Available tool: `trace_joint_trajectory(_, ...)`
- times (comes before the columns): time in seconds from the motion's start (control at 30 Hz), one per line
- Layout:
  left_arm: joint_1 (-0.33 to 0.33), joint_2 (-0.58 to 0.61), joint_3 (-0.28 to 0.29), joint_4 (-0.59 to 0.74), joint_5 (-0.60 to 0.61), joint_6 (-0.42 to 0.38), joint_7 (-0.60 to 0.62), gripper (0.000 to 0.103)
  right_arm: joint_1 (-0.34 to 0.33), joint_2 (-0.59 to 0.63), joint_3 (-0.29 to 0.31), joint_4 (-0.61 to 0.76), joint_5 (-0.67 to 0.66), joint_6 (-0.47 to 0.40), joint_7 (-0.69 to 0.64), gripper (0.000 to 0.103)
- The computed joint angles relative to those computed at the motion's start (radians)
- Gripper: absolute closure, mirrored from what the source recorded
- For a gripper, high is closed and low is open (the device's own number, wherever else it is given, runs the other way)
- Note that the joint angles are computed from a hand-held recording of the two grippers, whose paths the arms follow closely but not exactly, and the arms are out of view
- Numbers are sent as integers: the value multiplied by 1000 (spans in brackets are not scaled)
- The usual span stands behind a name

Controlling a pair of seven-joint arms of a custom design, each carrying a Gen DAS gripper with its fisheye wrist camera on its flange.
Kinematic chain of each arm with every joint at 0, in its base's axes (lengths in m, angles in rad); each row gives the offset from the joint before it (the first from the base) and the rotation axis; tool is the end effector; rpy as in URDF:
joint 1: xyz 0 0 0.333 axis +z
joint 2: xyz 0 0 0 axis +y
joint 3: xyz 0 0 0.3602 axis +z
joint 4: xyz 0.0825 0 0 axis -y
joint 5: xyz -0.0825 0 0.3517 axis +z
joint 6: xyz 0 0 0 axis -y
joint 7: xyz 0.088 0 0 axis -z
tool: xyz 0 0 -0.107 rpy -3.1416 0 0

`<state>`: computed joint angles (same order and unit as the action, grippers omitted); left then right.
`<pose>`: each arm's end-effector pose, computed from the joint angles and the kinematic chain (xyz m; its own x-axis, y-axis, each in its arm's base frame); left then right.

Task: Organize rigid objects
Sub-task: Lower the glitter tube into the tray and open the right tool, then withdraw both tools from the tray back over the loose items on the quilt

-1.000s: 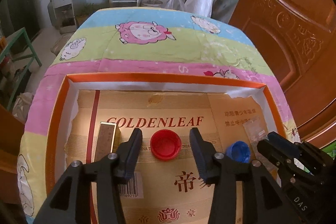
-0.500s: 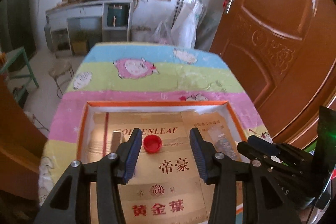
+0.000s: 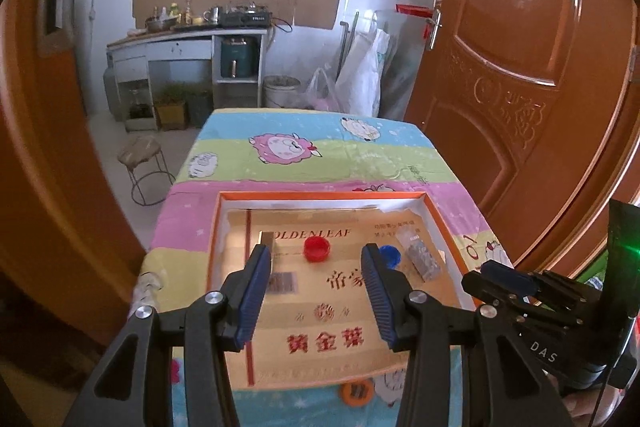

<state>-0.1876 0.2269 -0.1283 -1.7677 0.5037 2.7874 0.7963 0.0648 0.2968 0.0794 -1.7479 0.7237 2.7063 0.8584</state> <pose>0.6150 -0.2144 0.5801 0.0112 -0.9905 0.1371 -0.6710 -0.1091 -0.7334 0.6631 0.0662 0.5281 0.3512 -0.9150 -0.1985 -0.7058 -0.1194 -0.6983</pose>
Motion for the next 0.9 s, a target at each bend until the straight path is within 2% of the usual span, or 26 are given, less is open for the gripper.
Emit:
trace_joint_trajectory(0.27, 0, -149, -1, -175, 111, 60, -112, 56, 23, -156, 1, -191, 85, 56, -89, 70)
trace_joint_trajectory(0.47, 32, -246, -26, -293, 242, 90, -259, 56, 52, -247, -23, -292, 214, 46, -173, 70)
trace_joint_trajectory(0.9, 100, -385, -109, -448, 431, 68, -461, 56, 138, -388, -68, -453, 321, 118, -266, 70)
